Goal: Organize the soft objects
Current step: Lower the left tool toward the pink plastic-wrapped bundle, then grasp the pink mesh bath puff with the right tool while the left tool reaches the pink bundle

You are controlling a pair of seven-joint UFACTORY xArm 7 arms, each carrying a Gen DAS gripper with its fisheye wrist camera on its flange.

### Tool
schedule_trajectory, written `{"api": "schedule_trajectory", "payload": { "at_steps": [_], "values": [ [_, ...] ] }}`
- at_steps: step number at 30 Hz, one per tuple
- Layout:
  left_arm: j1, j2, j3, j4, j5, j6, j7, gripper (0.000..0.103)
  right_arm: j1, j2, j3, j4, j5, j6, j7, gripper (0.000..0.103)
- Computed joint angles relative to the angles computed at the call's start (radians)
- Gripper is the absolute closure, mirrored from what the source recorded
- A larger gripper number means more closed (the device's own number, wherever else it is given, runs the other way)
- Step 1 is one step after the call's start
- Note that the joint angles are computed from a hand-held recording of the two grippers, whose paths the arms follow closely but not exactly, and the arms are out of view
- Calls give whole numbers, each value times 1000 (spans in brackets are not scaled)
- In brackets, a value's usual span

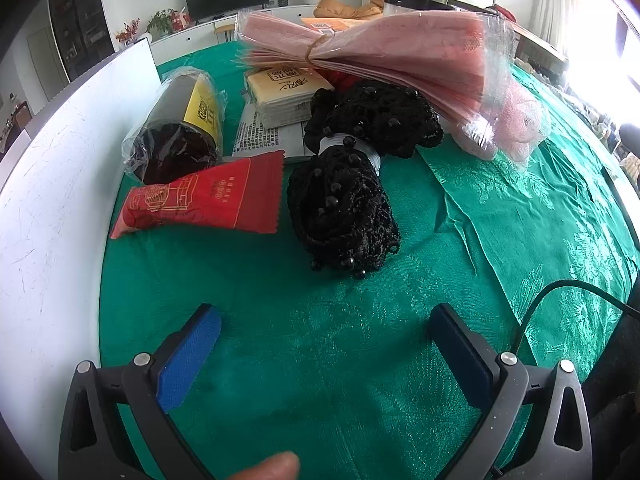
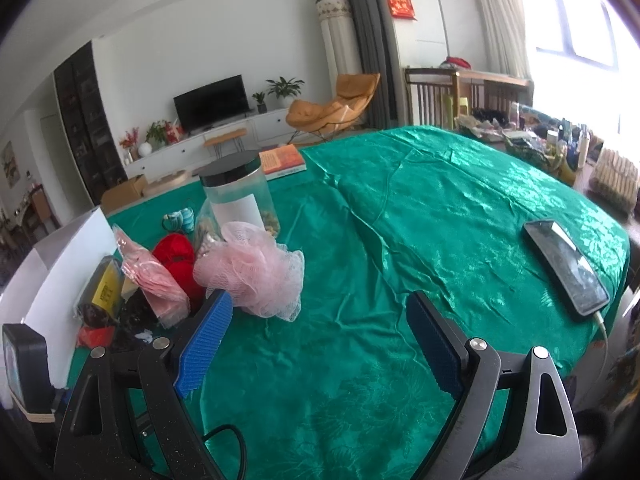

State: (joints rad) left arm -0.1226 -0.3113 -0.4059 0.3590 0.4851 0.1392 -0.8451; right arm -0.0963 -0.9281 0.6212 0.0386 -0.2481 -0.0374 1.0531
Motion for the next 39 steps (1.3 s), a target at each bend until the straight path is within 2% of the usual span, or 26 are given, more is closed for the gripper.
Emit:
{"api": "schedule_trajectory", "payload": {
  "at_steps": [4, 5, 7, 15, 20, 27, 31, 32, 34, 36, 38, 39],
  "values": [
    [23, -13, -26, -12, 20, -17, -27, 0, 32, -1, -54, -47, 38, -30, 29, 12],
    [23, -14, -27, -13, 19, -17, -26, 0, 46, 4, -95, -49, 46, -28, 20, 12],
    [9, -17, -17, -16, 8, -13, -15, 0, 68, -1, -109, -55, 61, -15, 30, 12],
    [12, -22, -18, -23, -4, -23, 2, 0, 121, -32, -94, -56, 58, 45, 84, 12],
    [24, -24, -28, -25, -7, -31, 8, 0, 134, -19, -136, -43, 47, 61, 81, 12],
    [45, -25, -52, -29, -3, -47, 6, 0, 147, -12, -154, -26, 46, 90, 80, 12],
    [-1, -18, 1, -30, -36, -46, 66, 0, 121, 50, -196, -14, 32, 37, 17, 12],
    [-17, -16, 19, -30, -49, -45, 87, 0, 112, 103, -231, -5, 22, -10, -32, 12],
    [-70, -14, 74, -29, -94, -32, 145, 0, 163, 215, -321, 24, 19, -86, -130, 12],
    [-156, -20, 163, -36, -179, -23, 224, 0, 243, 341, -446, 79, -12, -141, -253, 12],
    [-256, -48, 270, -57, -291, -41, 312, 0, 252, 431, -473, 158, -49, -116, -363, 12],
    [-282, -72, 304, -70, -325, -54, 343, 0, 259, 478, -484, 202, -67, -101, -417, 12]
  ]
}}
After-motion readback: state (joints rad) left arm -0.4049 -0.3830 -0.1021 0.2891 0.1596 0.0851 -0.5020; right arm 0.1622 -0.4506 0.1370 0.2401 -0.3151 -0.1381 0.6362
